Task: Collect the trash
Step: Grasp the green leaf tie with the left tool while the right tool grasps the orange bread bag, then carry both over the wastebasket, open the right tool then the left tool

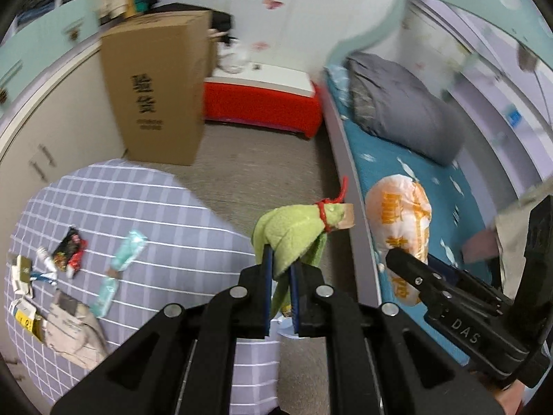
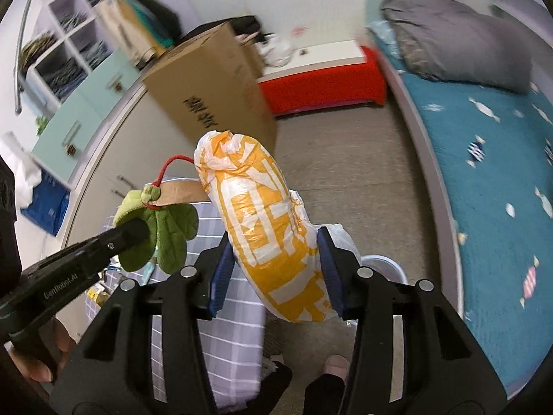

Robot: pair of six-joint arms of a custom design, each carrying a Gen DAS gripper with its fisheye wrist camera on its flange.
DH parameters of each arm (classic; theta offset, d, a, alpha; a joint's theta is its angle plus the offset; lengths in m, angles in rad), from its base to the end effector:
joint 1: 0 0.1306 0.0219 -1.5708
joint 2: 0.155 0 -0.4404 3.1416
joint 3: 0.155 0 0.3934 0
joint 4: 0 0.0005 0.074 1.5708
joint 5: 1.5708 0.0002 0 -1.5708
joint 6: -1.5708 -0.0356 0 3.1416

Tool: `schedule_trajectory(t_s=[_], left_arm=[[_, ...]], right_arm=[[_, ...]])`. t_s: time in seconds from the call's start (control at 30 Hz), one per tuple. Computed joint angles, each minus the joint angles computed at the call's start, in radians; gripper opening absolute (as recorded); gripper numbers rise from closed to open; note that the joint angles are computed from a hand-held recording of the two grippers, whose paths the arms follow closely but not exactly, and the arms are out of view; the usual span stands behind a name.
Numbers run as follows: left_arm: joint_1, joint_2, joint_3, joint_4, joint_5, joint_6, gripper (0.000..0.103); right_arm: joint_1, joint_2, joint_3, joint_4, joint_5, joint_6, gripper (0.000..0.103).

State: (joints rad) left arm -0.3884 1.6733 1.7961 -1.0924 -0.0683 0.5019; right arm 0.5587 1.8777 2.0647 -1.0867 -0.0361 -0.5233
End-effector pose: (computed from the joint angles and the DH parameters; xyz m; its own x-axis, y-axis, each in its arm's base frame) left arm 0.5433 -0.2202 0.5142 -0.8337 -0.1775 -0.5229 -0.0673 0.9725 -0.2228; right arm 0.5700 0.3572 0.5120 -0.8494 0.0580 -0.5245 -0.1435 0.9311 0.3352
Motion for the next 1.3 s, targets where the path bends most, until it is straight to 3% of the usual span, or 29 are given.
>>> schedule_trajectory(t_s=[0.27, 0.33, 0.37, 0.57, 1.3], left_arm=[[-0.093, 0.068, 0.111, -0.046, -0.055, 0.013, 0.009], [-0.104, 0.083, 0.132, -0.061, -0.054, 0.012, 0.009], [-0.11, 0.092, 0.143, -0.068, -0.055, 0.01, 0.009], [-0.128, 0.129, 0.184, -0.108, -0.042, -0.011, 0.009], [-0.178, 0.242, 0.337, -0.187, 0.02, -0.086, 0.009]], right_arm=[[-0.067, -0.147, -0.225, 0.082, -0.004, -0.042, 0.048], [-0.083, -0.164, -0.255, 0.108, -0.024, -0.055, 0.053], [-0.092, -0.17, -0.27, 0.128, -0.041, -0.063, 0.063], [-0.115, -0.174, -0.29, 0.136, -0.054, -0.06, 0.071], [-0.132, -0.263, -0.359, 0.166, 0.021, -0.076, 0.074]])
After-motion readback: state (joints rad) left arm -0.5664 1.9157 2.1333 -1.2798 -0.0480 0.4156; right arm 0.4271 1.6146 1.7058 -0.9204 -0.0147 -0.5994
